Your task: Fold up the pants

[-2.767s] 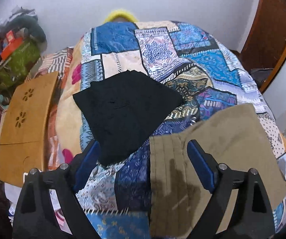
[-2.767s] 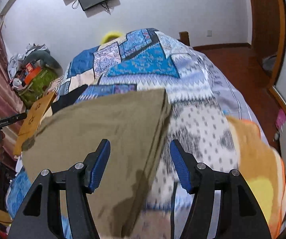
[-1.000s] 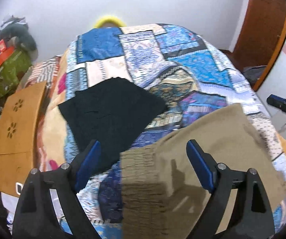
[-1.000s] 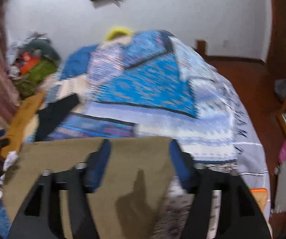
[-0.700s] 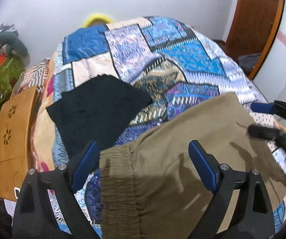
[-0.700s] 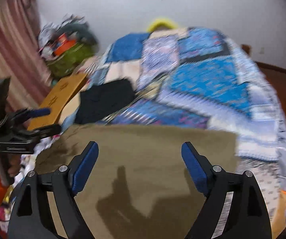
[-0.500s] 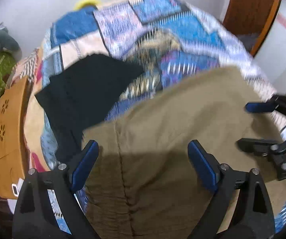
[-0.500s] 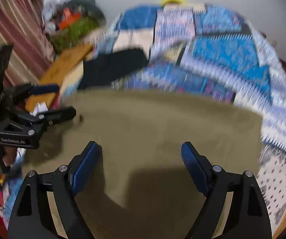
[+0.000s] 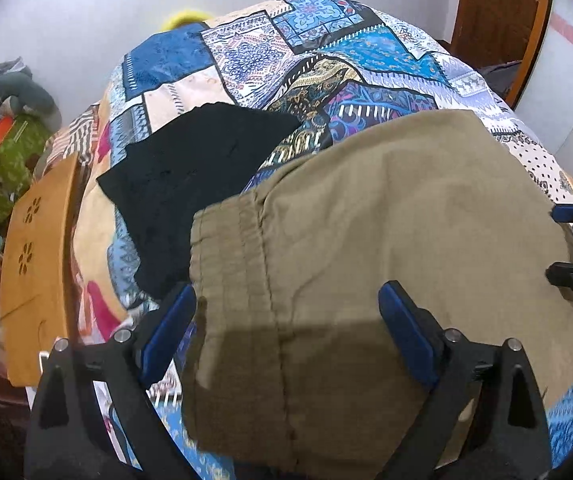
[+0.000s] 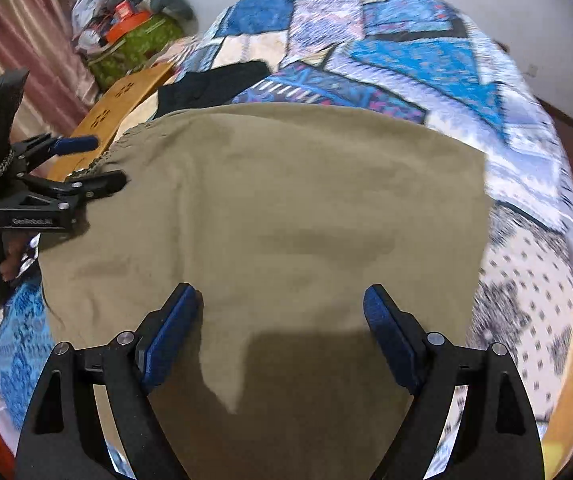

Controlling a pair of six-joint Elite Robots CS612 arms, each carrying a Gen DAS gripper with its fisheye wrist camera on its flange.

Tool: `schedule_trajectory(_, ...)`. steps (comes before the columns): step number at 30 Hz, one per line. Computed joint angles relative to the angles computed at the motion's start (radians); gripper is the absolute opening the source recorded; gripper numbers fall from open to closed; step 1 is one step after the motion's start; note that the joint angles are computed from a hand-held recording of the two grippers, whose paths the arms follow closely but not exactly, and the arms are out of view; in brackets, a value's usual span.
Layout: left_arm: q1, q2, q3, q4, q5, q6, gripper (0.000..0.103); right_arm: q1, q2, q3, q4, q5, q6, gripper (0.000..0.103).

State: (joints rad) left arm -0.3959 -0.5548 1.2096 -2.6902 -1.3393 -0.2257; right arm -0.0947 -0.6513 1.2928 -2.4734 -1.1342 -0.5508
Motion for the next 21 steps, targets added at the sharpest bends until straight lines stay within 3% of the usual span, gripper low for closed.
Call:
schedule_trajectory(4,-0.006,-0.028,0.058,-0.03,0.026,-0.015,0.094,-0.016,-0.025,0.069,-0.092,-0.002,0.05,0.086)
schedule_trajectory(12,-0.003,-0.079,0.161,-0.097,0.029,-0.069,0.099,-0.053,-0.067,0.157,-0.175,-0.016,0.201,0.086)
schedule_trajectory(21,0.011,-0.134,0.254,-0.13,0.002,-0.166,0.101,-0.052,-0.113,0.237,-0.286,-0.063,0.193,0.086)
